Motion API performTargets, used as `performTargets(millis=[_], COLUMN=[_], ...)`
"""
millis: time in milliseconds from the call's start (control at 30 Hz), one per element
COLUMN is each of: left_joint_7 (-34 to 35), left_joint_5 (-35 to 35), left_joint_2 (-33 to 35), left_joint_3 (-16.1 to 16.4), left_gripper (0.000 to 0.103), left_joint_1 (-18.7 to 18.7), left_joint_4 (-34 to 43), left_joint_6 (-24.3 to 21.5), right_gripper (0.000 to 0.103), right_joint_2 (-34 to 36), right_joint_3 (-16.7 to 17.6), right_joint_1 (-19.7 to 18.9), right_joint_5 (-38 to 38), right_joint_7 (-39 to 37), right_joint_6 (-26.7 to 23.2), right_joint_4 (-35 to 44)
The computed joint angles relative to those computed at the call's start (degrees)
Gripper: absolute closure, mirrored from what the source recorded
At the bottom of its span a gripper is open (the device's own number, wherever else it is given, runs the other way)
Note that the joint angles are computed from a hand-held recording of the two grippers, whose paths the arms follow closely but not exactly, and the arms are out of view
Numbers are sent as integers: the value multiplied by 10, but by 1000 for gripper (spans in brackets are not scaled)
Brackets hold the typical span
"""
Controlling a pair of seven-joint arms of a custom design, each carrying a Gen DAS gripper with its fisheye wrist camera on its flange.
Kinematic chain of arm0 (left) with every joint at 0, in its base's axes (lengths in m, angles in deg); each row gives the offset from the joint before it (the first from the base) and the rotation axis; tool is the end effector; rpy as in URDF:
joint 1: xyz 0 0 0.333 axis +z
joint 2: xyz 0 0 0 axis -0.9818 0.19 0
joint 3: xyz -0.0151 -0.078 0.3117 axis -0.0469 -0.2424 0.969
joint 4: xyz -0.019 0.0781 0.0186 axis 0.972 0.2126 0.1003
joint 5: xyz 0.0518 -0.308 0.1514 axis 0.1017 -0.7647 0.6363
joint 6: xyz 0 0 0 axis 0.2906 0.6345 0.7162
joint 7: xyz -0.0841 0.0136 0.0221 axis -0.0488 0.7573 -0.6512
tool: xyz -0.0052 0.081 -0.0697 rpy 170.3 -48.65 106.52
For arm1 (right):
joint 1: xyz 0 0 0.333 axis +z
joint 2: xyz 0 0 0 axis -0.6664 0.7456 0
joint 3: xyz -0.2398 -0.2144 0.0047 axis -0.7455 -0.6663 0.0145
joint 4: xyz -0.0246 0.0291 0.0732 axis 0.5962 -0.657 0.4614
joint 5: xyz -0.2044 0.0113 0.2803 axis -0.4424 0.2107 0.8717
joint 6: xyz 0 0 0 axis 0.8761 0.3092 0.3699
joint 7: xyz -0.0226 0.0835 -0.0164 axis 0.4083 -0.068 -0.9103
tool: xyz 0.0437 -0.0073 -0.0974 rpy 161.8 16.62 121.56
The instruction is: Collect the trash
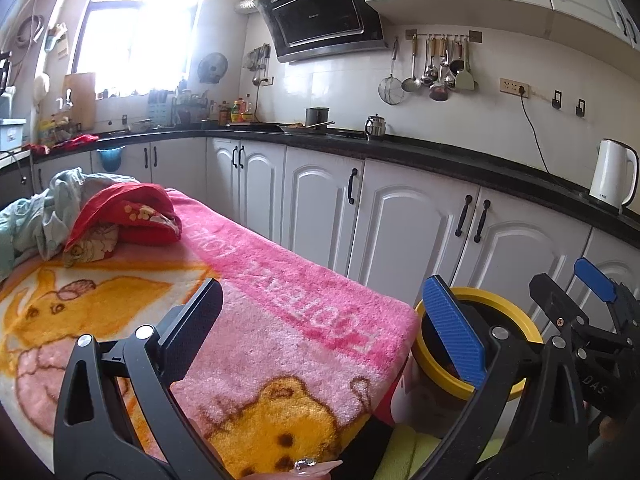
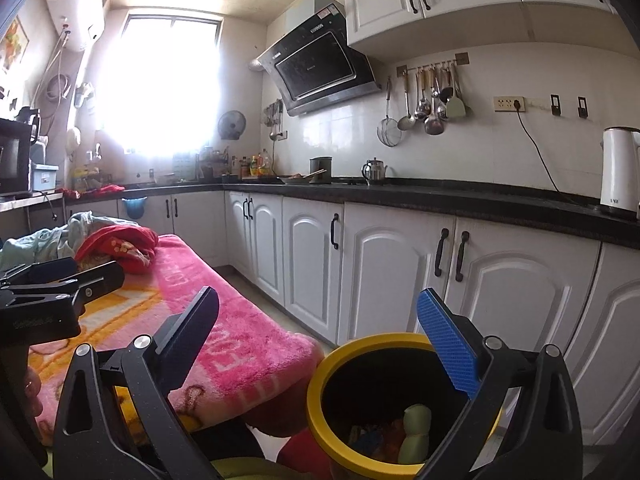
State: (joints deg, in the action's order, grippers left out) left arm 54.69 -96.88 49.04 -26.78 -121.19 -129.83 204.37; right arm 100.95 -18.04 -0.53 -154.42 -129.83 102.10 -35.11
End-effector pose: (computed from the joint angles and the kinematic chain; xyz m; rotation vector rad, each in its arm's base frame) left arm 0.5389 -0.4247 0.4453 -1.1534 1.8961 -1.3902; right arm 0.4183 0.3939 0.4374 -1.1412 1.6197 -1.3506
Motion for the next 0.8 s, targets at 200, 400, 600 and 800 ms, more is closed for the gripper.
performTargets(millis=[200, 400, 600, 800], left_joint_7=[-2, -1, -1, -1], left_joint_5=[-1, -2, -1, -2], left_joint_2=[0, 0, 0, 0], left_joint_3=[0, 0, -2, -1], left_gripper=[11, 11, 11, 11], left_joint_1=[1, 1, 3, 2], left_joint_4=[-1, -1, -1, -1], left_joint_6=[2, 2, 3, 3], right_gripper=[6, 6, 6, 6], right_joint_2=[2, 1, 1, -1], right_joint_3=[-1, -1, -1, -1], right_joint_1=[1, 0, 0, -1], right_joint_5=[2, 2, 1, 3], right_joint_7=[0, 0, 1, 1], right_joint_6=[-1, 0, 0, 2], right_joint_4=[1, 0, 0, -2])
